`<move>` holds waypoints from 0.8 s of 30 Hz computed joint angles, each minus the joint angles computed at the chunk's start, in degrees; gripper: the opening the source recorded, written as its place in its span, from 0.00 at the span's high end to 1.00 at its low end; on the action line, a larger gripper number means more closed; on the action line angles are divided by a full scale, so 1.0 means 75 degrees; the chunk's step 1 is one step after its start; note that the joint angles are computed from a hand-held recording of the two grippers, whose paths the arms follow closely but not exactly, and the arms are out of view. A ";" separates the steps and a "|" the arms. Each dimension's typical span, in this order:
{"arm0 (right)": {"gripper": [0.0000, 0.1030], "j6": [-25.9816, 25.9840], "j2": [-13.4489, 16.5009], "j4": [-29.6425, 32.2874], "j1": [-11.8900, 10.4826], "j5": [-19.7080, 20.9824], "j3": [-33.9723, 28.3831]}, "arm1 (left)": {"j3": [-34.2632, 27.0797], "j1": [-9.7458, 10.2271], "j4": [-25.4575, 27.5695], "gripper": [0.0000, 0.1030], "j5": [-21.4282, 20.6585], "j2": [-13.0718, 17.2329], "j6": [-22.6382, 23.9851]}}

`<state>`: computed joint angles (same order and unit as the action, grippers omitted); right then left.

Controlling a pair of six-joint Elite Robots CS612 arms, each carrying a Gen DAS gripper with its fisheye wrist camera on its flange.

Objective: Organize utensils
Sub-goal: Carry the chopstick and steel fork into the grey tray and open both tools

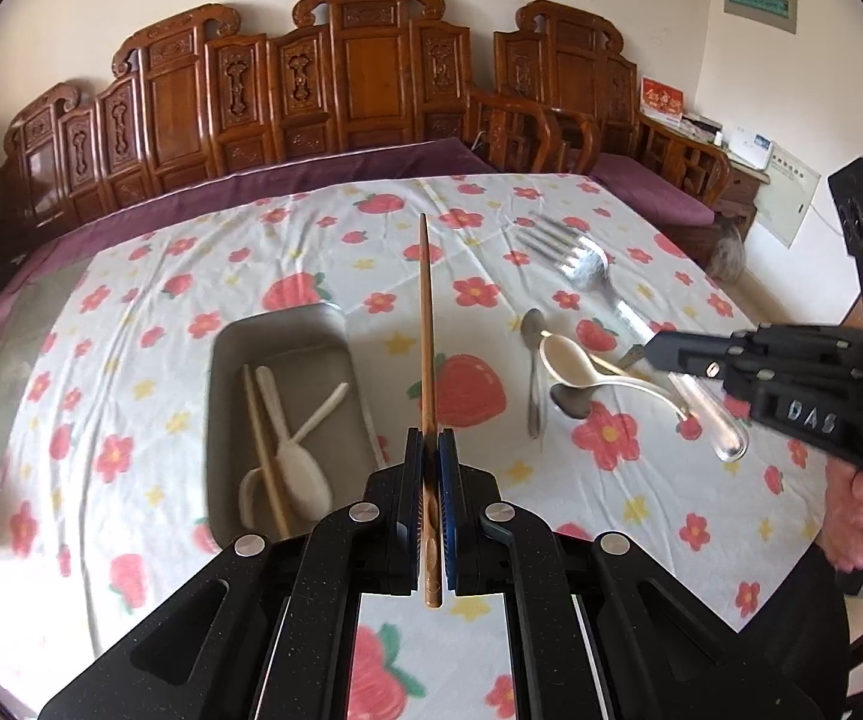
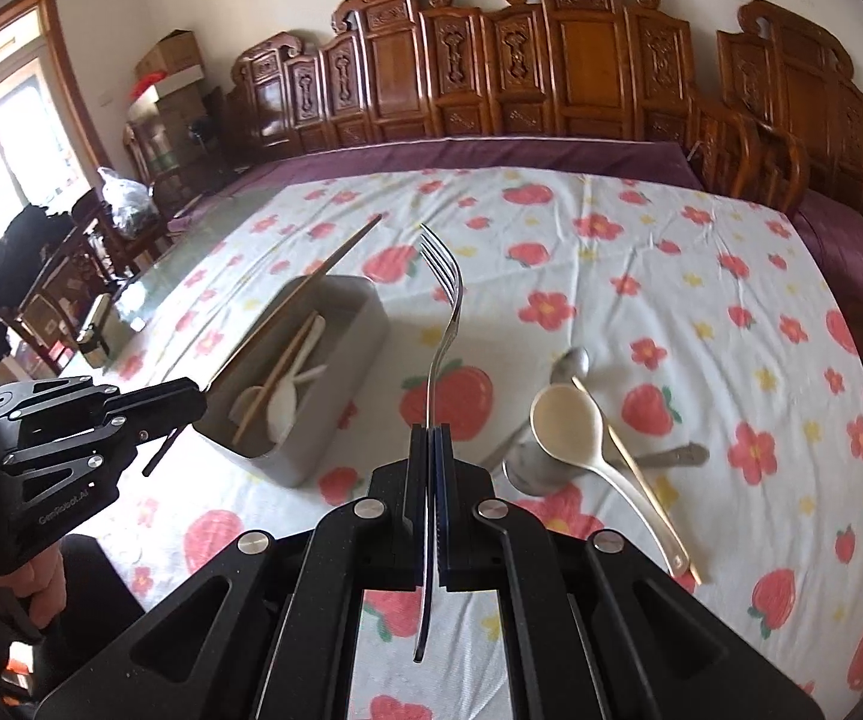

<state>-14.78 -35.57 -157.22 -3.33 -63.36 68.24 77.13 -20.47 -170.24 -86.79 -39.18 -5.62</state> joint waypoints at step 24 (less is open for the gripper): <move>0.97 -0.0452 0.0689 0.1343 0.0539 0.0172 -0.1443 | -0.1039 0.0674 0.1682 0.96 -0.0265 0.0680 -0.0630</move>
<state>-18.17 -30.41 -147.15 0.71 -62.06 57.42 69.34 -15.41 -157.62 -88.77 -34.08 -10.34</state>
